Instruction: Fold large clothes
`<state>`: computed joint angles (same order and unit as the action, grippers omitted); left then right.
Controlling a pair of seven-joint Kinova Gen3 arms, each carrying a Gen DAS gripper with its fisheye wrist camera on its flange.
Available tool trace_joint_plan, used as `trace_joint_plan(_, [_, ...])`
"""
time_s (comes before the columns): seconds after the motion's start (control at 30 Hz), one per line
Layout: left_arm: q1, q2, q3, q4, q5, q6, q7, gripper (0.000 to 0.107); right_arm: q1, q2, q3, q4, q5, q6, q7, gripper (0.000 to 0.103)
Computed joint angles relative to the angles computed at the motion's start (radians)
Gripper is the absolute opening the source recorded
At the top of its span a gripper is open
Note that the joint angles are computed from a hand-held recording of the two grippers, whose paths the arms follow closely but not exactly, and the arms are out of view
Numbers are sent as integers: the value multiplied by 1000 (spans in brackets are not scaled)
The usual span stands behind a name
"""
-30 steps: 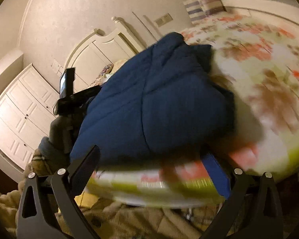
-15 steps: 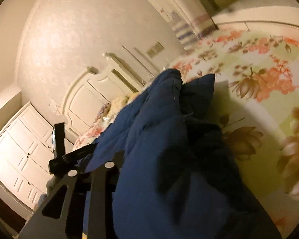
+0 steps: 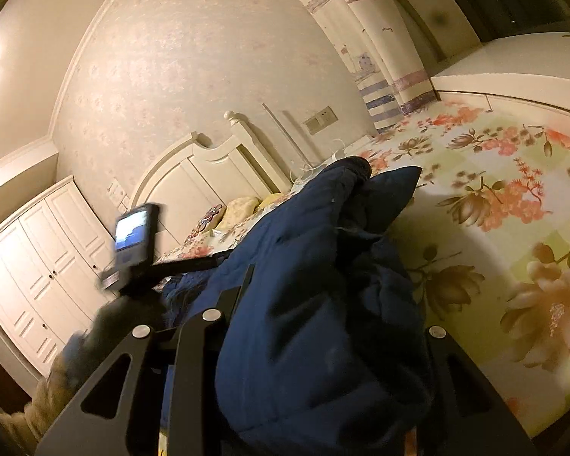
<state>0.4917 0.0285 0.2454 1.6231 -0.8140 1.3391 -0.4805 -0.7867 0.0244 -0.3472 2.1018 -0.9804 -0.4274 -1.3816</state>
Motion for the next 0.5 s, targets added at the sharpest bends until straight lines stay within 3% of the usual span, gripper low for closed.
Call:
trace_joint_plan(0.13, [99, -152, 153, 162, -18, 59, 114, 101, 5, -5, 2, 3, 28, 1, -29, 34])
trace_joint_plan(0.27, [146, -219, 272, 306, 23, -20, 207, 101, 14, -6, 1, 18, 99, -17, -121, 34])
trace_joint_plan(0.33, [150, -245, 280, 349, 38, -72, 250, 101, 10, -15, -4, 24, 74, -32, -106, 33])
trace_joint_plan(0.4, [135, -304, 241, 363, 94, -142, 250, 101, 10, -26, -11, 20, 12, -36, -42, 33])
trace_joint_plan(0.5, [35, -406, 277, 389, 75, -163, 293, 101, 16, -47, -30, 13, -72, -43, 58, 33])
